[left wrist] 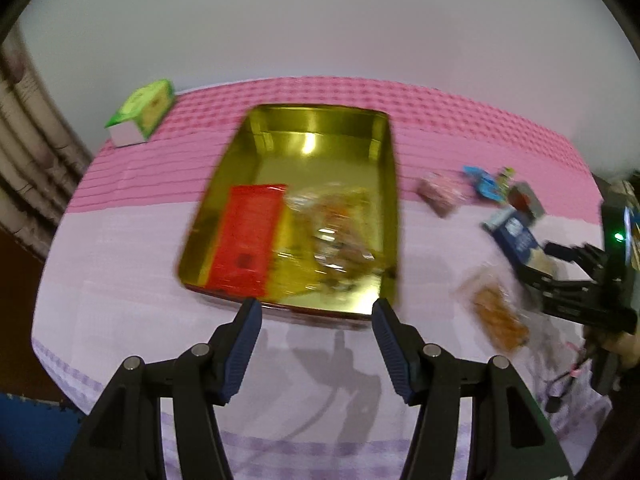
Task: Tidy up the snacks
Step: 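Grasp the blue Member's Mark cracker pack with the right tool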
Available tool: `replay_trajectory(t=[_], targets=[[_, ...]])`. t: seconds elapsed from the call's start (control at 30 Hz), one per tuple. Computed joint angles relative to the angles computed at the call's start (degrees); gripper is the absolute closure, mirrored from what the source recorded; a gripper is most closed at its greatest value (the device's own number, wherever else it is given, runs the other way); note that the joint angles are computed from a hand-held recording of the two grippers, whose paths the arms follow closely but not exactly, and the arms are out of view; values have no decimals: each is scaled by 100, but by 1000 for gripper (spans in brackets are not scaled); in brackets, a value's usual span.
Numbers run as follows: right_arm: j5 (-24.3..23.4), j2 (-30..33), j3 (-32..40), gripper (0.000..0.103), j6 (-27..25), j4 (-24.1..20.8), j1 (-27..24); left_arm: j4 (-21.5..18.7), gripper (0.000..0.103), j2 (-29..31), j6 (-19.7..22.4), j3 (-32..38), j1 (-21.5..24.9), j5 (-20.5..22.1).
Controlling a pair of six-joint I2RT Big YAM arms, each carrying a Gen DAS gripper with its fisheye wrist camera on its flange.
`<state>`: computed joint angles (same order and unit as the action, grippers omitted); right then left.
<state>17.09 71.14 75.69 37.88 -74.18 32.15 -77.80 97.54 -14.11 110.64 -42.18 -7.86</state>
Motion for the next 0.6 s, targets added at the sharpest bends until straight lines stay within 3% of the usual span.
replay_trajectory(t=[0.07, 0.17, 0.4, 0.6], targets=[[132, -35, -55, 36, -57, 48, 68, -90, 45, 93, -43, 101, -151, 71], [244, -130, -140, 53, -101, 121, 167, -186, 45, 258, -97, 255, -340, 179], [408, -403, -371, 54, 228, 117, 239, -319, 45, 647, -299, 652, -656, 462], [712, -823, -658, 54, 830, -189, 179, -487, 45, 950, -660, 937, -746, 911]])
